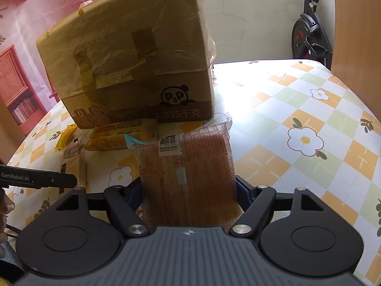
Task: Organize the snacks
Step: 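Close the right tool on the orange bread packet while the left tool lowers to the cracker pack, then close the left tool on the white cracker pack while the right tool lifts the bread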
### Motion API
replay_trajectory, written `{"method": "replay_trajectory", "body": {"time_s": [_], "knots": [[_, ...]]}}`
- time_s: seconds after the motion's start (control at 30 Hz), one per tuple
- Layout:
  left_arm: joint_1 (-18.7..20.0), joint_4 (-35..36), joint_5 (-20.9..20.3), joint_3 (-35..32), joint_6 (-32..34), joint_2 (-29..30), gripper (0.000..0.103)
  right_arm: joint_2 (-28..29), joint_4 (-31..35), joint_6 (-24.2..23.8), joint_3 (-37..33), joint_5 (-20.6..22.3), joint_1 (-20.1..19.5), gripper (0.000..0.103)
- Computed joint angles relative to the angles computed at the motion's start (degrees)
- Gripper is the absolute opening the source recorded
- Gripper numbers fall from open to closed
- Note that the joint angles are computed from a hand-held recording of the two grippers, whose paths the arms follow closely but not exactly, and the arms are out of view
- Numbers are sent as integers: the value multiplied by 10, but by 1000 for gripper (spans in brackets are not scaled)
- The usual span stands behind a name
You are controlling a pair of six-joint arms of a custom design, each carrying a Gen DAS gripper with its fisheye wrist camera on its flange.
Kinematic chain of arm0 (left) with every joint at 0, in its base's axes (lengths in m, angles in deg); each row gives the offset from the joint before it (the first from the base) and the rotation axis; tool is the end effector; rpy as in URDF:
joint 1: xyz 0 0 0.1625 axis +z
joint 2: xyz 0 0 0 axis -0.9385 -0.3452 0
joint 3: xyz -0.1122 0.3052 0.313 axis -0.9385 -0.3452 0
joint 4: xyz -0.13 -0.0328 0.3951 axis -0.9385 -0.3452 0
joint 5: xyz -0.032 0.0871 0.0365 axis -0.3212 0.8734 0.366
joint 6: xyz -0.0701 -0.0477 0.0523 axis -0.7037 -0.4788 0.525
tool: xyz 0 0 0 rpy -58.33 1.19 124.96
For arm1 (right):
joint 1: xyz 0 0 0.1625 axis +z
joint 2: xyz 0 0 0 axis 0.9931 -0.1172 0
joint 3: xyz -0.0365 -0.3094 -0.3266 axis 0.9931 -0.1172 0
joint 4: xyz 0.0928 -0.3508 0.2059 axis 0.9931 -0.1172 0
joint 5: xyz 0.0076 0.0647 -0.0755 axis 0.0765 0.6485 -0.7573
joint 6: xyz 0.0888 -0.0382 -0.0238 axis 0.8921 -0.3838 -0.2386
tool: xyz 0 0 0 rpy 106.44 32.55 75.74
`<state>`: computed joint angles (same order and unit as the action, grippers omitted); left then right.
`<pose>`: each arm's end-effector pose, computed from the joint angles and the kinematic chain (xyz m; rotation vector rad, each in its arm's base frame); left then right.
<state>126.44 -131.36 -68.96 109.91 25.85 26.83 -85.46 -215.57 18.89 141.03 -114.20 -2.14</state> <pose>-0.2621 -0.7894 -0.0291 -0.2516 2.3159 -0.9727 -0.0036 -0.8562 0.2472 1.0387 -2.5767 0.5849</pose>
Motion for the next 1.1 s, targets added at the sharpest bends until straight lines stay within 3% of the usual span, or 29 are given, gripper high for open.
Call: {"method": "replay_trajectory", "body": {"time_s": [0.47,0.57,0.8,1.1], "knots": [[3,90,48,-123,41,64,65,-1,2,6,1,2,0,76],[3,43,42,-104,72,61,61,-3,4,6,2,4,-1,76],[-4,-61,46,-5,63,17,61,-7,-1,7,9,10,-1,76],[-24,-122,103,42,77,-6,61,-15,-17,10,20,24,3,76]]}}
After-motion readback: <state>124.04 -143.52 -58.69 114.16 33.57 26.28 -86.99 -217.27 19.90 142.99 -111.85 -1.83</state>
